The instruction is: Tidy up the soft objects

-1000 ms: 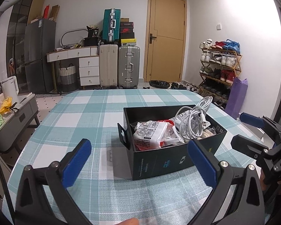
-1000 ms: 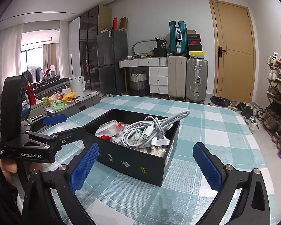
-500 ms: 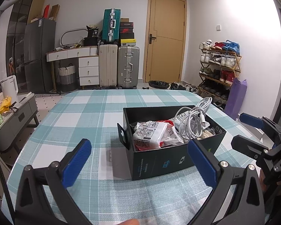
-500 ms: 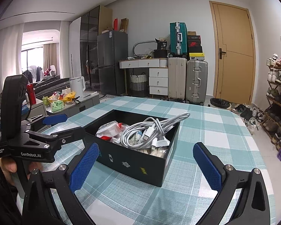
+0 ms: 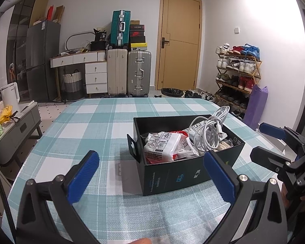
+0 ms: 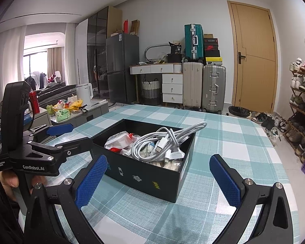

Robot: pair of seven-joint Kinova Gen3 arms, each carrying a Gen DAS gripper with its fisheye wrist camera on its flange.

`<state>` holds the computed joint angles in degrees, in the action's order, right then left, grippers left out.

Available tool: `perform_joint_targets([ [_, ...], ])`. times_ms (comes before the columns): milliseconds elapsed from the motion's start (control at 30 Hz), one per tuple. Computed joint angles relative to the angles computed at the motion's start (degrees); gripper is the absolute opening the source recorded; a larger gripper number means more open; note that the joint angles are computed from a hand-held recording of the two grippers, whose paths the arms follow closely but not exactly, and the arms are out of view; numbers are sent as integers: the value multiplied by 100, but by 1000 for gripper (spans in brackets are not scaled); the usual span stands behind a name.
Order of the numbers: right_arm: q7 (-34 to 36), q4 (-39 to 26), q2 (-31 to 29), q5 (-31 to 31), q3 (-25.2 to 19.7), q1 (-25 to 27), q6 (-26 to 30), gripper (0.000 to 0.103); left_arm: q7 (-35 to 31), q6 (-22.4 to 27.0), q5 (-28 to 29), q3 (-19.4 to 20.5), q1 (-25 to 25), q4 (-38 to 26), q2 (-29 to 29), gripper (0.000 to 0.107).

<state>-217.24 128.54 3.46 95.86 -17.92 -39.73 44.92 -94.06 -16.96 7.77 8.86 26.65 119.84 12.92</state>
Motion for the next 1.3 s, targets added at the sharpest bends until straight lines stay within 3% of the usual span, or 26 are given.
perform_joint_targets([
  [1300, -14, 4, 2, 7, -4, -8, 17, 102, 64, -20, -75, 28, -45, 15, -1, 103],
])
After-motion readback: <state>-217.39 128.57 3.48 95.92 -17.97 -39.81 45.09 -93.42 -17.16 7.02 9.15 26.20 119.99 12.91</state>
